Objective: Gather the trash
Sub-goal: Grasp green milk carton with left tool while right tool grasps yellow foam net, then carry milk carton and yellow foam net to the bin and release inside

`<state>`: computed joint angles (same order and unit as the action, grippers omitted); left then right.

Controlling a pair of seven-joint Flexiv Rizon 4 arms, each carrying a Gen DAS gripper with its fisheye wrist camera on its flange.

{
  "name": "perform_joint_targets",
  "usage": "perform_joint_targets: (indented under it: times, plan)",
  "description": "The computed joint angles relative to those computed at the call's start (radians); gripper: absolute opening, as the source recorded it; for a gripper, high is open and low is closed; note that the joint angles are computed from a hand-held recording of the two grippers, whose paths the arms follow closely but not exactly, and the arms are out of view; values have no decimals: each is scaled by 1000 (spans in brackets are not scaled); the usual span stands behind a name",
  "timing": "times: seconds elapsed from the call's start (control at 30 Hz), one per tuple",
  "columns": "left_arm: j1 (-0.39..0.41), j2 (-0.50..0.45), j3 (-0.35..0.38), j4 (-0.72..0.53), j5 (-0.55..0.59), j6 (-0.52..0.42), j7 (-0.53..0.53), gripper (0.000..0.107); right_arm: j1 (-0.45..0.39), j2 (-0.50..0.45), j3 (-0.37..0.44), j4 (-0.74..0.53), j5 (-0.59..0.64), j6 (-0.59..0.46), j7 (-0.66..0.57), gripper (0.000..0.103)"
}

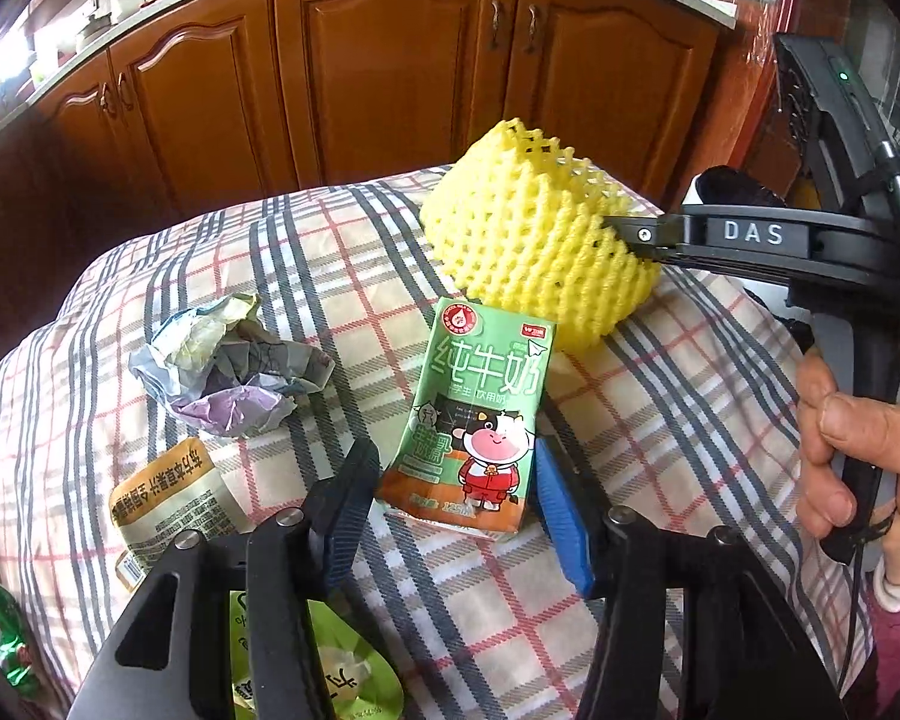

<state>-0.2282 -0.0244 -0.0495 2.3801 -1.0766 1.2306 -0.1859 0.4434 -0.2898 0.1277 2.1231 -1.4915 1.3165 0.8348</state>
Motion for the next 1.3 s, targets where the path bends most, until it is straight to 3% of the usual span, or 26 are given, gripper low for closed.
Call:
perform_joint_targets:
  times: [0.33, 0.57, 1.3]
  plan:
    - [-60, 58, -10, 18, -204, -13, 72, 51, -25, 207, 76, 158, -46, -96, 118, 12]
    - [-118, 111, -12, 50, -338, -10, 135, 50, 4, 337, 152, 261, 88, -215, 107, 12]
    - [-237, 99, -72, -1, -433, 16, 199, 50, 66, 599, 312, 431, 500, -442, 36, 12]
